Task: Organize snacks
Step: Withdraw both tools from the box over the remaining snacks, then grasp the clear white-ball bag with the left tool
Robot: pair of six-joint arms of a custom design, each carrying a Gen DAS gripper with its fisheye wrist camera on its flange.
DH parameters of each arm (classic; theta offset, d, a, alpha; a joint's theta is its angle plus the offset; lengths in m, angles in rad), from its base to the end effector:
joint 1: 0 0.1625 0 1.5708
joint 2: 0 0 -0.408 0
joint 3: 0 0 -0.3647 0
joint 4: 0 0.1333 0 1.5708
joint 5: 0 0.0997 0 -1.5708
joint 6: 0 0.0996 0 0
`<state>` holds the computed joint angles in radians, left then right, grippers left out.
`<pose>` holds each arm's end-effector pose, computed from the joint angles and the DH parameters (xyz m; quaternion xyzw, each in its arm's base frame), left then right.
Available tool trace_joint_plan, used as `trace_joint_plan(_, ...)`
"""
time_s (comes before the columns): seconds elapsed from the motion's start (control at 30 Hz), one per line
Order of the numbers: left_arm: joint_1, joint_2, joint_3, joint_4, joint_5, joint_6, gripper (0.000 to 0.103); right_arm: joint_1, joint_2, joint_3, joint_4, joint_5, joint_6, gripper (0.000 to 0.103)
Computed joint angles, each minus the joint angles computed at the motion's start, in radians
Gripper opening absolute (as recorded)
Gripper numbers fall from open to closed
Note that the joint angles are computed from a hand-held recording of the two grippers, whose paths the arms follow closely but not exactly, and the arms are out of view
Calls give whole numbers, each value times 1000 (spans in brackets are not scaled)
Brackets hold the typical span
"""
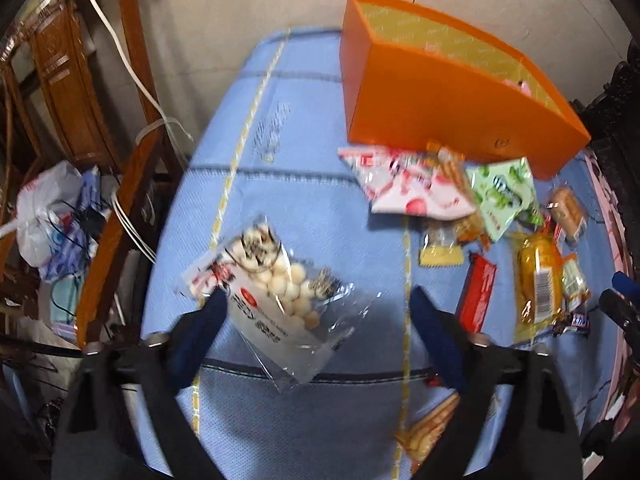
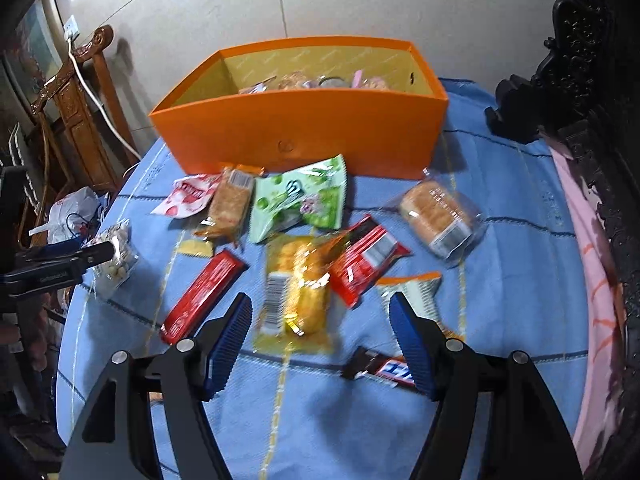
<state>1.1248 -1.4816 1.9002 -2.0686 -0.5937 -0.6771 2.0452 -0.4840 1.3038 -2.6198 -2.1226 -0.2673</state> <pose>-0.0094 -0.5202 0.3730 -0.1202 0.8743 -0.2793 0.3783 0.4039 -0.6091 0.0258 0.3174 -0.9022 0.1374 0.2578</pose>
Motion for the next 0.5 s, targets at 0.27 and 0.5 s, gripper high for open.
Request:
trace_joint_plan(0.27, 52, 22, 11, -42, -29, 50, 75, 4, -7, 18, -11, -19, 28, 72)
trace_joint_plan(0.5, 73, 43, -1, -75, -35, 115, 84, 2, -10, 16, -4, -20, 43, 72)
